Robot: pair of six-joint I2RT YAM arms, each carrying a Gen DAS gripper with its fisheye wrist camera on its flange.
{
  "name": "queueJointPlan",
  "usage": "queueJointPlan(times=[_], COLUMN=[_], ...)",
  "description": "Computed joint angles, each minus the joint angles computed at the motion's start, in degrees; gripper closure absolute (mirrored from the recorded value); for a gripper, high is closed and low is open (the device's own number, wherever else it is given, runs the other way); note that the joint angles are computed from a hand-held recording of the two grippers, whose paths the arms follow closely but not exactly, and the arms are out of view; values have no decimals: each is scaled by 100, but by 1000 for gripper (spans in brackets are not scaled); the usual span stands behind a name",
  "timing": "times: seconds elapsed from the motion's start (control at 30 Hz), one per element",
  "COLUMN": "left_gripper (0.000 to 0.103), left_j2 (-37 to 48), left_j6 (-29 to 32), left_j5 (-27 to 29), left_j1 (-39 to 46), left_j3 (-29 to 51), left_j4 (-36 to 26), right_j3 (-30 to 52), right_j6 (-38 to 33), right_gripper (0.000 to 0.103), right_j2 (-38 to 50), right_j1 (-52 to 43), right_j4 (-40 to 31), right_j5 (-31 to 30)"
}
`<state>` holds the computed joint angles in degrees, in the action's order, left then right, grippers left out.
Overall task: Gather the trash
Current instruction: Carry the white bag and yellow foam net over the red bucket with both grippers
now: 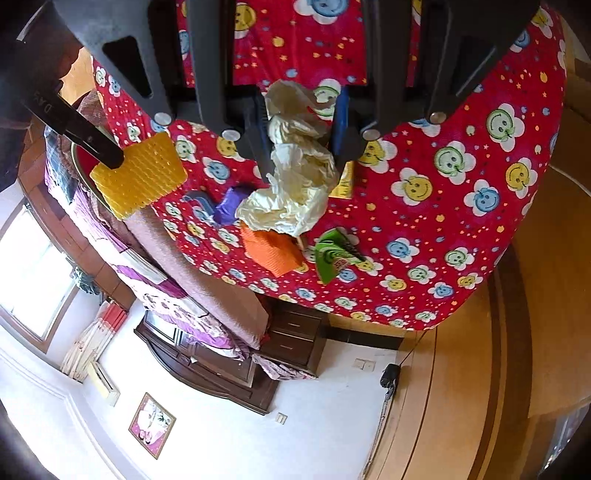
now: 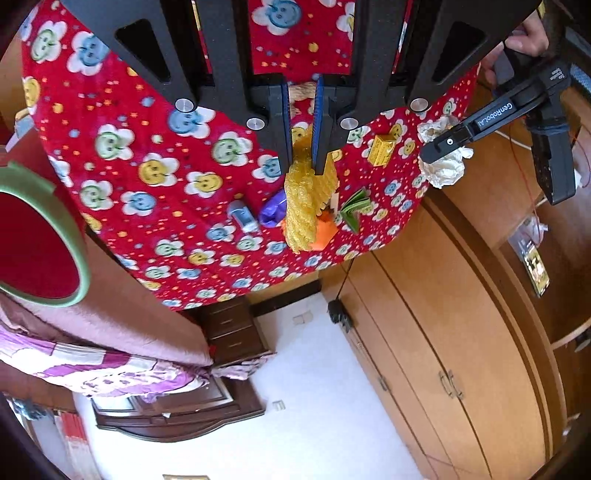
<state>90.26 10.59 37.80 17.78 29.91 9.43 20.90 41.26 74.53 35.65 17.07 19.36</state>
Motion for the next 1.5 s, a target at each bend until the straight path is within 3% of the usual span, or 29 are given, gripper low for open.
queueJointPlan(times=[0.5, 0.87, 1.07, 1.23, 1.33, 1.5], left_gripper=[75, 75, 75, 75, 75, 75], left_j2=[-841, -850, -609, -298, -51, 401], left_j6=[-315, -826, -1092, -1343, -1476, -1604], left_j5=[-198, -914, -1365, -1651, -1809, -2022], left_j1=[-843, -2324, -3282, -4033, -4444, -5034], left_j3=[-302, -266, -35, 286, 525, 966], left_j4=[-206, 32, 200, 331, 405, 448], right_j3=[-891, -1508, -1733, -1860, -1911, -1984], right_j6=[92, -145, -493, -1026, -1441, -1924], right_gripper=[93, 93, 93, 93, 93, 93], right_j2=[-2056, -4032, -5365, -6220, -5972, -5146], right_j1=[-317, -1553, -2815, -4586, -5868, -7265], right_j4=[-844, -2017, -2926, -3558, -3318, -2583], right_j5=[304, -169, -854, -2069, -3013, -3962])
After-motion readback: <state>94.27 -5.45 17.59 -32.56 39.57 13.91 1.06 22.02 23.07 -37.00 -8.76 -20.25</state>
